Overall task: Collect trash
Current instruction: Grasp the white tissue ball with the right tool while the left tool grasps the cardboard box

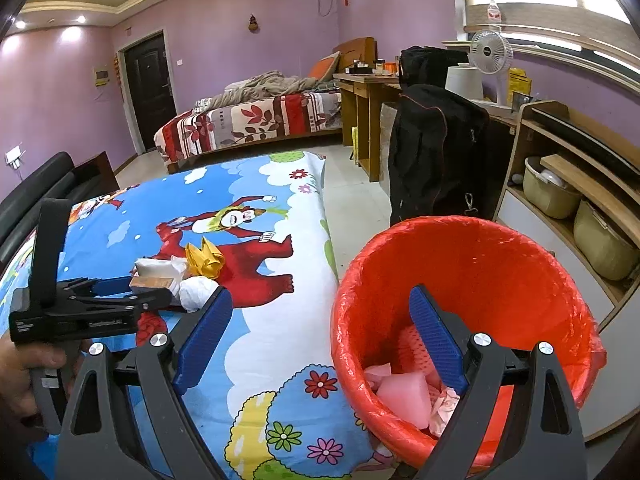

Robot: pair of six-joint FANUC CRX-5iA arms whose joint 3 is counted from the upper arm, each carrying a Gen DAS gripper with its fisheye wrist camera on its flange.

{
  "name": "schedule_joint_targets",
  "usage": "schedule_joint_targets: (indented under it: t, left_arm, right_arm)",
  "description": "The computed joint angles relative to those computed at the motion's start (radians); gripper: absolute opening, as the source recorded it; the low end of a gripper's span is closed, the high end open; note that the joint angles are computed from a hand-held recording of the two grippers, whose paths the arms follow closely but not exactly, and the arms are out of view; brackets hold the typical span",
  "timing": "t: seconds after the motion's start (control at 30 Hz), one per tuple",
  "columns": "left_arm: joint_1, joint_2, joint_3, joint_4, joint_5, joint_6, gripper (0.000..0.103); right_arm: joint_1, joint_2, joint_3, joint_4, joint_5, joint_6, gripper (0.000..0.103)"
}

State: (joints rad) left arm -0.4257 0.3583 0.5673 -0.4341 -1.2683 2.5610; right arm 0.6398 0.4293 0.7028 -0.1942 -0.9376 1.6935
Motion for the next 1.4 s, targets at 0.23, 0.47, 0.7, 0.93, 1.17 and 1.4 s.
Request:
schedule_joint_targets:
  t: [0.23,0.47,0.7,0.93,1.17,1.4]
  left_arm:
    - [0.014,0.010,0.009,0.007,-0.015,0.003,0.066]
    - [0.018,-0.009,-0.017,0.004,0.005,-0.004,0.065]
    - [0.014,-0.036,-0.029,-0.019,0.026,0.003,0.064]
    - [0.002,-0.057,-0.024,-0.071,0.008,0.026,0.064]
    - [0.001,-0.084,-0.039,-0.105,-0.001,0.060,0.064]
    - [0.001,-0.100,-0.050,-0.120,-0.003,0.079,0.064]
  right_arm:
    - [0.003,0.002,0.002,-0.007,-0.008,0.008,0.084]
    - [0.017,0.010,0.005,-0.012,-0.021,0.020,0.084]
    - [0.040,0.052,0.055,-0.018,-0.061,0.039,0.084]
    - [0.073,0.116,0.133,-0.021,-0.110,0.061,0.084]
    - [0.105,0.184,0.214,-0.006,-0.164,0.063,0.084]
    - [0.123,0.248,0.300,-0.004,-0.232,0.062,0.076]
